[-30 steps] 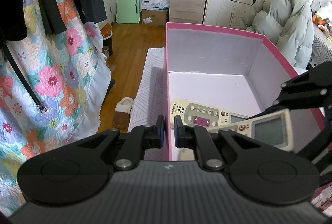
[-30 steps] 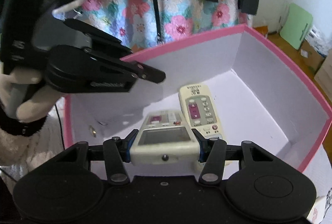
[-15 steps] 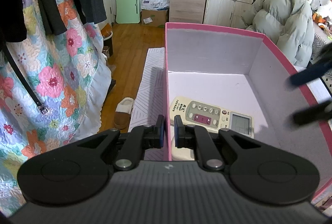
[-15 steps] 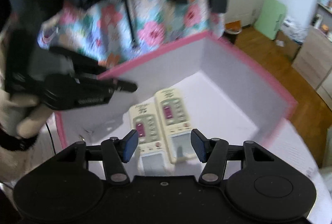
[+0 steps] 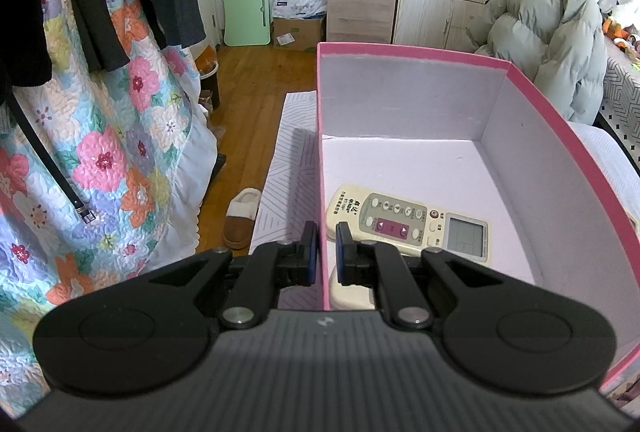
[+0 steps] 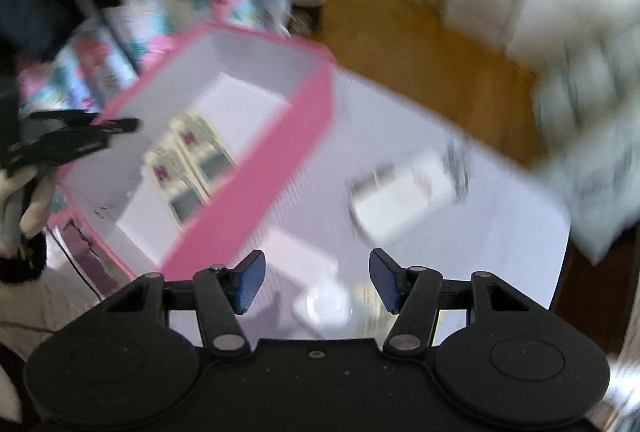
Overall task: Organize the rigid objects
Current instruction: 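Grasp a white phone charger on the table with the right gripper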
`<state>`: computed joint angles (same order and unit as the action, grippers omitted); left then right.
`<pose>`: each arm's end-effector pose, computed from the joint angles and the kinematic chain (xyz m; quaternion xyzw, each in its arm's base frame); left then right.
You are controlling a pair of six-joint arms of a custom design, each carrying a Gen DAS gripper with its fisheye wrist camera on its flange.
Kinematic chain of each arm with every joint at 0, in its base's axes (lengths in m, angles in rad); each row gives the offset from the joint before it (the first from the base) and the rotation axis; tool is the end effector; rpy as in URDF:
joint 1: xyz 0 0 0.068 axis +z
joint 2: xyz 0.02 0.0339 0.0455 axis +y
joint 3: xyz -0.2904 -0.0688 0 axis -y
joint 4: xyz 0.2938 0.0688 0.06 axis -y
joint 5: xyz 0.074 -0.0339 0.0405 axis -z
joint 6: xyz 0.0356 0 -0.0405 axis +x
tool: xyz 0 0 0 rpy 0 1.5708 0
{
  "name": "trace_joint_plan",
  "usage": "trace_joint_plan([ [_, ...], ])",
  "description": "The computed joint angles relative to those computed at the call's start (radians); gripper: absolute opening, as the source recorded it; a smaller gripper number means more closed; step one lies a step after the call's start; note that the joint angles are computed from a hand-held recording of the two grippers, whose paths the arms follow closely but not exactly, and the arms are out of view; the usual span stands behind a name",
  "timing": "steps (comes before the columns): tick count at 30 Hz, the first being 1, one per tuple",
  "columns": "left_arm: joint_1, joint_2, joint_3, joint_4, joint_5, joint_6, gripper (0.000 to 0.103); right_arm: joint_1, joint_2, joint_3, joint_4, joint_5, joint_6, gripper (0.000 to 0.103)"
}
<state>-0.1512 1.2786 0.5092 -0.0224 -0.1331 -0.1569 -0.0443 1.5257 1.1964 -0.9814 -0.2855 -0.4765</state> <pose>0.2636 -0.0354 0.1525 -0.0279 0.9230 0.0027 0.3838 0.3323 -0.0047 0.2609 -0.2285 0.9547 0.1033 0.1604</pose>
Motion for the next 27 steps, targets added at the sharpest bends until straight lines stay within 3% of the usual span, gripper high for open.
trace_joint_plan([
  [9, 0.002, 0.007, 0.010, -0.010, 0.003, 0.000, 0.008, -0.159, 0.281, 0.083, -0.051, -0.050, 0.210, 0.063],
  [12, 0.006, 0.011, 0.008, -0.002, 0.008, 0.004, 0.008, -0.178, 0.266, 0.078, -0.041, -0.108, 0.192, 0.063],
  [17, 0.007, 0.012, 0.008, -0.001, 0.008, 0.004, 0.008, -0.095, 0.226, 0.058, -0.043, -0.077, 0.142, 0.066],
  [27, 0.005, 0.004, -0.005, 0.019, 0.002, 0.015, 0.008, 0.019, 0.306, 0.069, -0.026, -0.007, 0.268, 0.069],
])
